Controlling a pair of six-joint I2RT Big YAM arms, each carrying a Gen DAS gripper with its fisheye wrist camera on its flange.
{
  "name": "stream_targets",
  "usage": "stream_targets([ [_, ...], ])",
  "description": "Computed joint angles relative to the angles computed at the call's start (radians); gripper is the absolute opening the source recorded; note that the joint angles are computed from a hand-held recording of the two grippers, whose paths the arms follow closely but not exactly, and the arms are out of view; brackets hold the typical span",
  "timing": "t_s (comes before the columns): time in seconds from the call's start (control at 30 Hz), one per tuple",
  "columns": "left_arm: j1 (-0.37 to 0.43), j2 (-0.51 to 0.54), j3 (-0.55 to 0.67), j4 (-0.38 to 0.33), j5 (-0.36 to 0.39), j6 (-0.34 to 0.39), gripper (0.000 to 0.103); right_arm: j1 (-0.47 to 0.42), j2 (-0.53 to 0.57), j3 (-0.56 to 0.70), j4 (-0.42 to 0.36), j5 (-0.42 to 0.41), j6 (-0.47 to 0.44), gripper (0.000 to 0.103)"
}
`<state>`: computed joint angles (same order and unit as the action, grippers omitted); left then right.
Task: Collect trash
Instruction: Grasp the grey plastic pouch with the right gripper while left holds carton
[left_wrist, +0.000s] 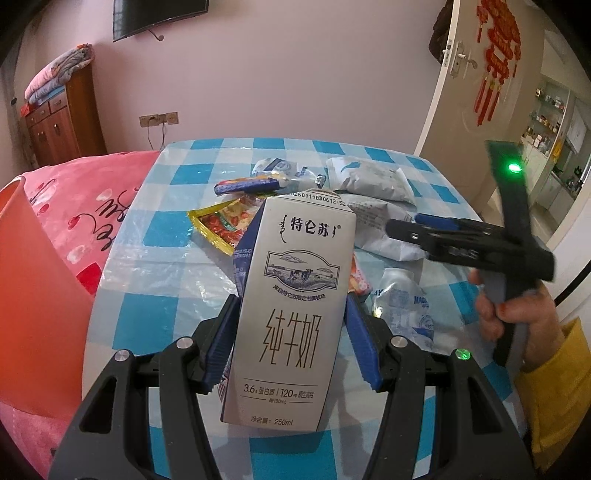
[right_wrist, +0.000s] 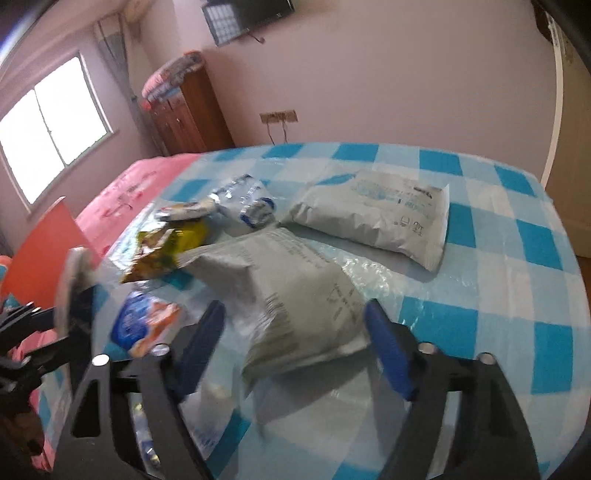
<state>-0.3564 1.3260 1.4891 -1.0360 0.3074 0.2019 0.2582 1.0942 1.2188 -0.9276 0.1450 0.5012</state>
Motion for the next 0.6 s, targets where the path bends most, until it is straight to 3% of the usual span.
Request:
stream_targets([
  [0.23,0.003,0.003,0.004,-0.003,0.013,-0.002,0.058,-0.052,0.080,0.043,0.003,-0.101,-0.070,0.082],
  [0.33,0.001,0.008,0.005,-0.005,0.016,-0.002,0.058,-0.033,0.095,0.055,-0.002,-0.080,-0.099,0.084],
  [0.43,0.000,0.013,0.008,-0.006,0.016,-0.004,0.058,-0.013,0.105,0.069,-0.017,-0.049,-0.102,0.075],
  [0.6,0.000,0.013,0.009,-0.004,0.020,-0.011,0.058,0.006,0.094,0.065,-0.027,-0.039,-0.077,0.070],
])
